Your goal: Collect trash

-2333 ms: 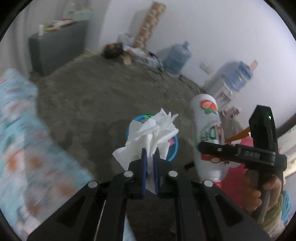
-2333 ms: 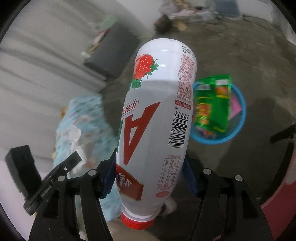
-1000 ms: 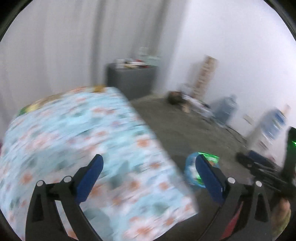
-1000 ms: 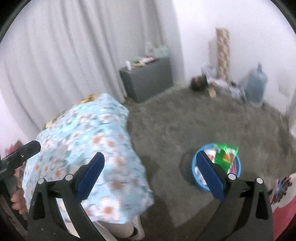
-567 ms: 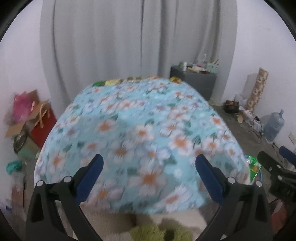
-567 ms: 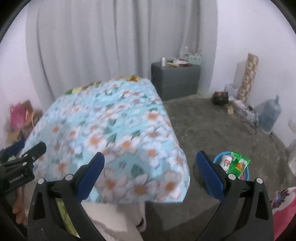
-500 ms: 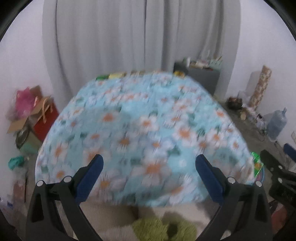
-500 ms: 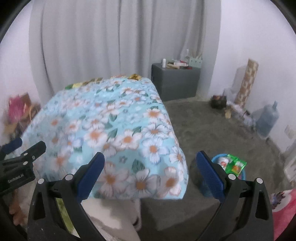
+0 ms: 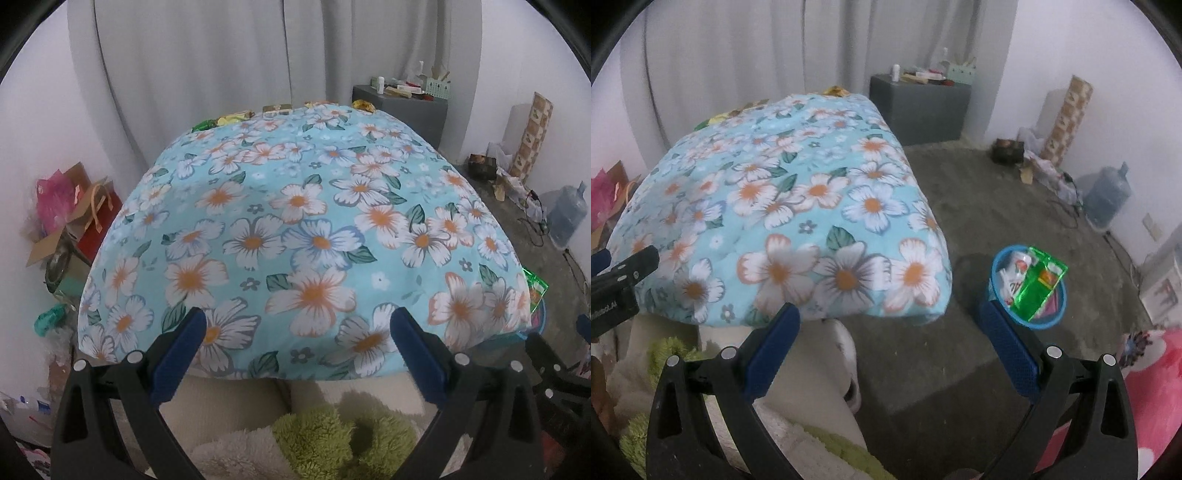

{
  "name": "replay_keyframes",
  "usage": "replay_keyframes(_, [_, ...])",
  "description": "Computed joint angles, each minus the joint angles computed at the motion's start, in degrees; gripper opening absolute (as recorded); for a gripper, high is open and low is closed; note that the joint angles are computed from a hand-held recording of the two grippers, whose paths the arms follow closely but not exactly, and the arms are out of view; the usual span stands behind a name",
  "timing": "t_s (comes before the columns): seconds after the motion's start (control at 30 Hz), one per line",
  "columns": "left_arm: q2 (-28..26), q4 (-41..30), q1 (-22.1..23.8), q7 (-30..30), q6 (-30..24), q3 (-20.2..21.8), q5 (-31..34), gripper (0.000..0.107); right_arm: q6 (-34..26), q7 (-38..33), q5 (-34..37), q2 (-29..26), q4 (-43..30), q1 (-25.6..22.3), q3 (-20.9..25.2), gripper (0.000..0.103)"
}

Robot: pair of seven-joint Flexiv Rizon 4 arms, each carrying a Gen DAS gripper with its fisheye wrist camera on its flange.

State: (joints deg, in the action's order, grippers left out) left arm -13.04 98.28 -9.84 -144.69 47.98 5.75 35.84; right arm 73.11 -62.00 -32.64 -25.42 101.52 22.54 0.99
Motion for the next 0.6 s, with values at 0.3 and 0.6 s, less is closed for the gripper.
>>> replay_keyframes(0.3, [-0.51,-0.86,-0.22,0.4,-1.58,-0.12,-0.12,0.098,0.43,2.18,-2.56,-0.05,0.49,0.54,-1.55,0.095])
replay_keyframes(0.6, [-0.73,-1.04,-0.24,0.69,-1.69,-0.03,-0.32,0.098,0.77,4.09,-4.52,-0.2,0.12,0.25,-2.83,0.095])
